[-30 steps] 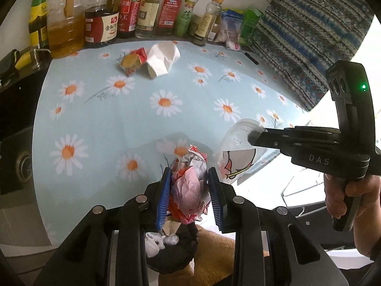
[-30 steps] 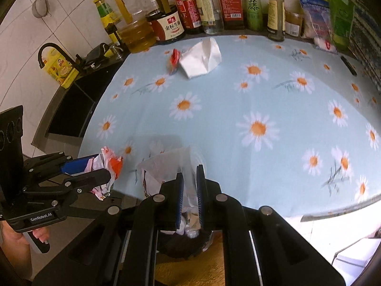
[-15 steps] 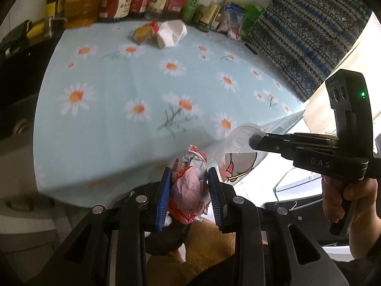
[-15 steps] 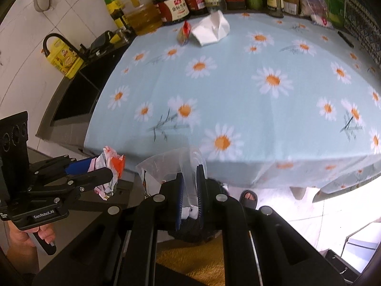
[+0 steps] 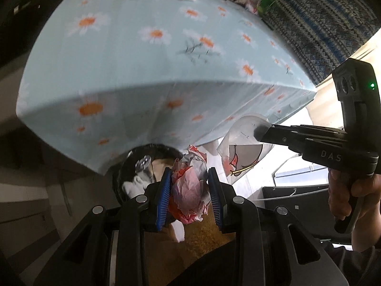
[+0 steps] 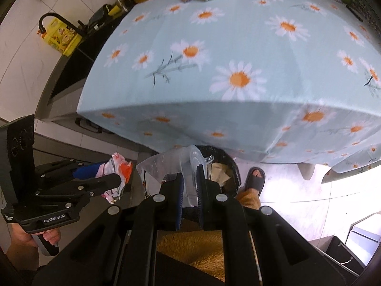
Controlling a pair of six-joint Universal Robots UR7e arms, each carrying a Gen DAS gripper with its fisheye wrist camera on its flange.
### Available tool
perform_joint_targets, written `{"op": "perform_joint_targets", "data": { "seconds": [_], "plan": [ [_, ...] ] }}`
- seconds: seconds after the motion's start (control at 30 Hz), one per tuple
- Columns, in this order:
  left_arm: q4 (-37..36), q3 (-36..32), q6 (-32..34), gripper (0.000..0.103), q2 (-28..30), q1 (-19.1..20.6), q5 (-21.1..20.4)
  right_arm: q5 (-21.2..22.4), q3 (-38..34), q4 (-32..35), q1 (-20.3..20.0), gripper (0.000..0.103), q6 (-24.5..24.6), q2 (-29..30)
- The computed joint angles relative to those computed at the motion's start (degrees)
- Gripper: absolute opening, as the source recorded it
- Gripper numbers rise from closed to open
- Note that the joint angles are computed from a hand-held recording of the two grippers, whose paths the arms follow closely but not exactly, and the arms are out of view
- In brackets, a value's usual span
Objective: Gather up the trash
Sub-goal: 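Carry the wrapper and clear bag down over the black trash bin, then open both grippers over the bin to drop the wrapper and bag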
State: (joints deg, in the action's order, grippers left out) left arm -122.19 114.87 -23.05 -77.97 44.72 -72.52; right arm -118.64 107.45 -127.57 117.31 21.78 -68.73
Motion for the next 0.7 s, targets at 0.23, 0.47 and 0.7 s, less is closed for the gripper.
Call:
{"op": "perform_joint_targets", "data": {
  "seconds": [0.23, 0.47, 0.7],
  "plan": [
    [1.4, 1.7, -2.1, 0.029, 0.2, 1.2, -1.3, 1.7, 1.3, 0.5, -1.0, 0.012, 0.7, 0.5],
    [1.8, 1.8, -2.3, 0.029, 0.8, 2.0, -1.9, 2.4, 1.4, 1.3, -1.6, 0.012, 1.0, 1.2],
    [2.8, 1.0, -2.9, 0.03, 1.7, 2.5, -1.9, 3.0, 1.2, 1.5, -2.3, 0.012, 0.6, 1.5]
  ]
}}
